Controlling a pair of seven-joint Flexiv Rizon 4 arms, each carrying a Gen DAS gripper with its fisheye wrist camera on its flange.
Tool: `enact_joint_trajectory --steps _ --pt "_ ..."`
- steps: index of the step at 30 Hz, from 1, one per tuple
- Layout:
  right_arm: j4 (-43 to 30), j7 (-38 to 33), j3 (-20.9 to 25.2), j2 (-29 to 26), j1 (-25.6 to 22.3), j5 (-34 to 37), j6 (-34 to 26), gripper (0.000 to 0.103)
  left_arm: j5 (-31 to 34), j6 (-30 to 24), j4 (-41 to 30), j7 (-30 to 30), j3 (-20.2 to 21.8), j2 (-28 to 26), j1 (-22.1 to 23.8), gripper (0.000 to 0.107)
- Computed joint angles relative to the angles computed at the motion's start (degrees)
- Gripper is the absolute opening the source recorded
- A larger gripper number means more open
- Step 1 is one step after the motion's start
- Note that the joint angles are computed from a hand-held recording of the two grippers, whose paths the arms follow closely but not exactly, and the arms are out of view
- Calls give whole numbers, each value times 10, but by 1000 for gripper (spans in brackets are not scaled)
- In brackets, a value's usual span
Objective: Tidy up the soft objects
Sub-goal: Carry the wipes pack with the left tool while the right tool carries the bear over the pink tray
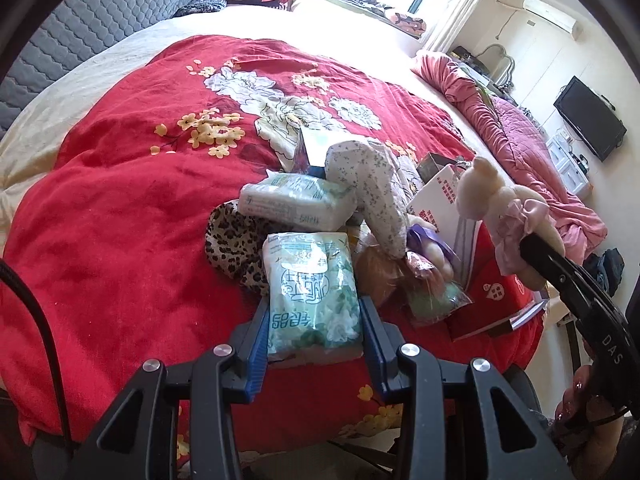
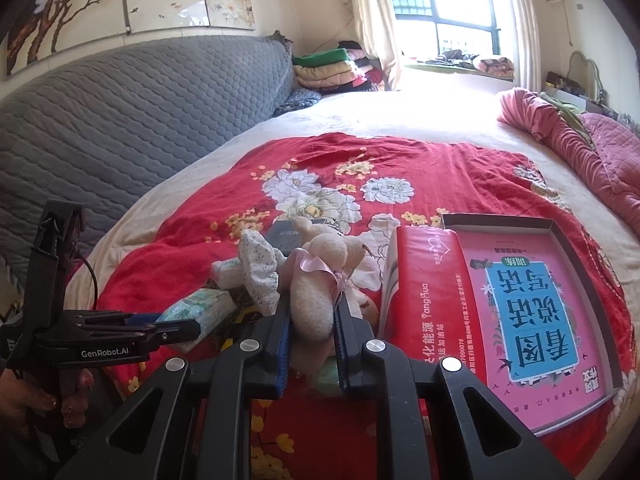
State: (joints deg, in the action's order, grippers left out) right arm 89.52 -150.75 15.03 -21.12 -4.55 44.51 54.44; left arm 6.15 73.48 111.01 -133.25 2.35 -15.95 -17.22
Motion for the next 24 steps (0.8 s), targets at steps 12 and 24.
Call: enact_joint_trajectory --steps 12,24 --pt "-6 -47 -3 18 -24 67 -18 19 95 -53 -65 -57 9 12 -31 41" --pt "-20 -77 -22 33 -47 134 -29 19 127 -110 -172 -50 -6 -22 -56 41"
